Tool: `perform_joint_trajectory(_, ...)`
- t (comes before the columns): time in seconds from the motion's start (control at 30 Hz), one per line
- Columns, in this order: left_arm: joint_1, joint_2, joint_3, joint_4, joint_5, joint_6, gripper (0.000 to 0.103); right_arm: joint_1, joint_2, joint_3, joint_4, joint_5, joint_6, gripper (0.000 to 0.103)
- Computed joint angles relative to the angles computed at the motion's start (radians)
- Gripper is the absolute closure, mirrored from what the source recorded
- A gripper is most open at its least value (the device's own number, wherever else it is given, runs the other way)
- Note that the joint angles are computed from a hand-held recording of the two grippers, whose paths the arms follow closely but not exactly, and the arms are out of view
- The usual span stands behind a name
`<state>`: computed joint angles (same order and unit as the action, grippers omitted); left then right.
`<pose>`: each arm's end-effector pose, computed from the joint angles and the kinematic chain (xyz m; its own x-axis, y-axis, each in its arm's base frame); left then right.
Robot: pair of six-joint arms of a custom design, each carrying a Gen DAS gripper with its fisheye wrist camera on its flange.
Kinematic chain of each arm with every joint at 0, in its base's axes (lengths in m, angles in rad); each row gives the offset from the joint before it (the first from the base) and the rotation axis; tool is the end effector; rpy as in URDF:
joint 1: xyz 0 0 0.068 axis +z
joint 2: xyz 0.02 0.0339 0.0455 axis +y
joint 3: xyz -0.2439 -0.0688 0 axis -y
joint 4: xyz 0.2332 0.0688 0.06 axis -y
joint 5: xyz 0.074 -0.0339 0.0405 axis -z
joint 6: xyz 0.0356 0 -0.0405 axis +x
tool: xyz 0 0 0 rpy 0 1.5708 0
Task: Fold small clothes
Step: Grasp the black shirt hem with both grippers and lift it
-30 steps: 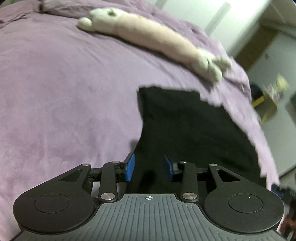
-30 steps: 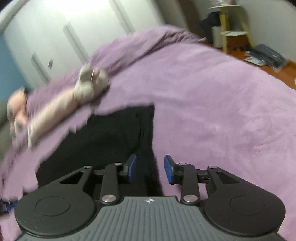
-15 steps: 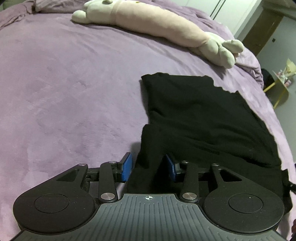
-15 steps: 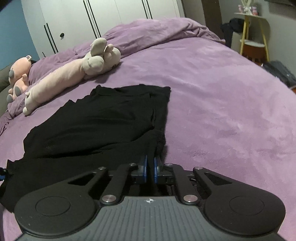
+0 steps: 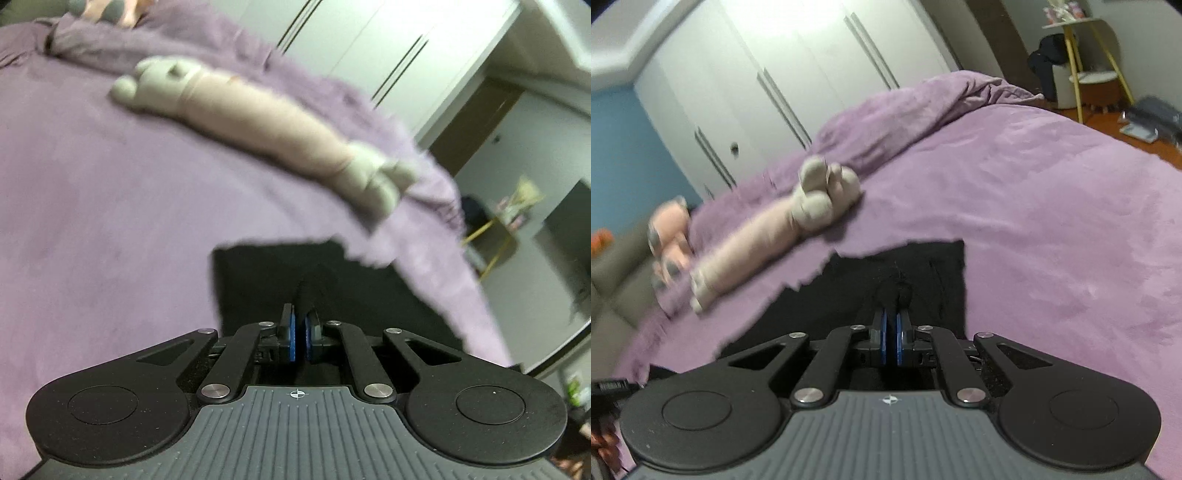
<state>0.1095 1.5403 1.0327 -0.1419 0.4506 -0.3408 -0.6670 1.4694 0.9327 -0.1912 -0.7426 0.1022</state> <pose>0.3297 0.0206 0.2322 -0.6489 -0.3740 -0.6625 0.0313 0.8570 -0.5144 0.2516 -0.1674 0.2218 -0.5140 0.5003 -0.6968 0.1121 0.8445 0.5237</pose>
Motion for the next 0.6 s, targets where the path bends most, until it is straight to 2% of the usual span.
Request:
perform_joint_trajectory(0.17,-0.032,0.116,0.131,0.017,-0.079,-0.004,0.097,0.060,0.090,0.063,0.096,0.084,0.060,0.099)
perform_joint_trajectory(0.4,-0.083,0.434,0.336,-0.086,-0.167,-0.008,0.096,0.157,0.359,0.227,0.035,0.240,-0.007,0.097)
perform_joint_trajectory(0.47,-0.082,0.455,0.328,-0.082,-0.155,0.005,0.088,0.165,0.380,0.237,0.022,0.270,-0.025,0.093)
perform_joint_trajectory(0.53,-0.076,0.444,0.279,-0.034,-0.132,0.019,0.066,0.164,0.388,0.232,0.036,0.259,-0.043,0.091)
perform_joint_trajectory(0.6,-0.081,0.449,0.272,-0.018,-0.137,0.031,0.066,0.170,0.397,0.234,0.043,0.265,-0.063,0.091)
